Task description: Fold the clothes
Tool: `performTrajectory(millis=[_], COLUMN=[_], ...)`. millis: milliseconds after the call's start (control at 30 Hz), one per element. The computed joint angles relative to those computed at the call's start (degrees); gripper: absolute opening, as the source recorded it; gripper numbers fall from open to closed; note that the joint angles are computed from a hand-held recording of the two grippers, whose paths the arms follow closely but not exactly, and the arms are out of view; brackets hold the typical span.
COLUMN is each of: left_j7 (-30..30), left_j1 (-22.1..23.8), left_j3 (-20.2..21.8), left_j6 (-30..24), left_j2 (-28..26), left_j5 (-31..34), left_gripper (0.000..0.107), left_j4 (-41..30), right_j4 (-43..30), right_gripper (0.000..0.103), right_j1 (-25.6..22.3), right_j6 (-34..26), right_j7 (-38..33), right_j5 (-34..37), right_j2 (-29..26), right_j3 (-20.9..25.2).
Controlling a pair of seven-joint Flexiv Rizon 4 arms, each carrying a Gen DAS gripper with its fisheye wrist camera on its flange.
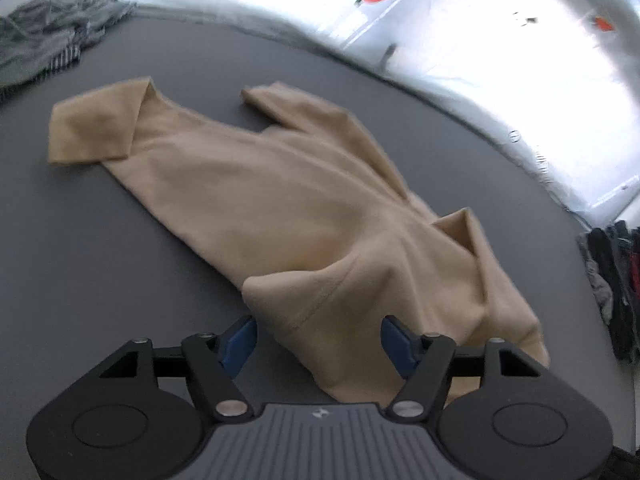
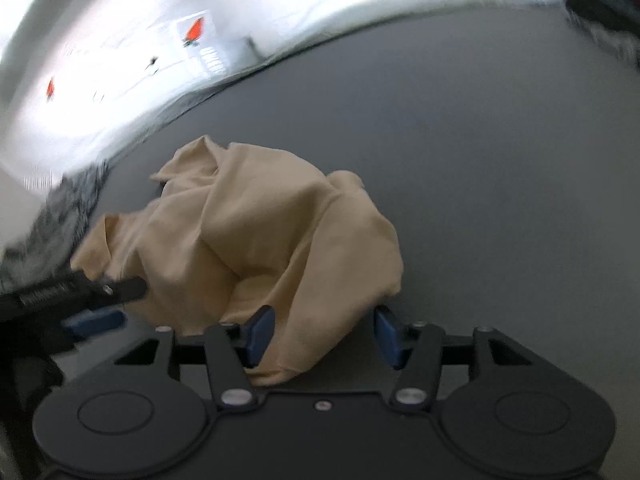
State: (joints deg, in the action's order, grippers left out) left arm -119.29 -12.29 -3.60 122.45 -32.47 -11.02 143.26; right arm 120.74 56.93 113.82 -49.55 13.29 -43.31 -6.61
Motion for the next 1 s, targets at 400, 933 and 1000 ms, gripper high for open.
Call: performTrajectory(millis=[400,933,1000], left_j7=[-1.9,-3.2,-2.0], left_j1=[-4.7,-7.9,-11.6], left_j3=[-1.6,-0.1,4.1], left_j6=[-1.5,-4.5,-5.5], left_j2=[4.2,6.2,7.2], left_j5=[-3.7,-2.1,-8.0], left_gripper=[0.008,0.041,0.041], left_j4=[0.6,-1.5,0.1], right_j4=[-1.3,0.4,1.6], right_gripper=[0.007,0.044,0.044], right_j1=[8.3,8.6,6.6], right_j6=[6.0,0.3,0.8], right_j7=[-6.4,-4.6,-2.4], right_j5=[9.2,14.6,13.8], right_j2=[-0.3,1.2,2.4], right_j3=[-14.9,-17.5,-13.1])
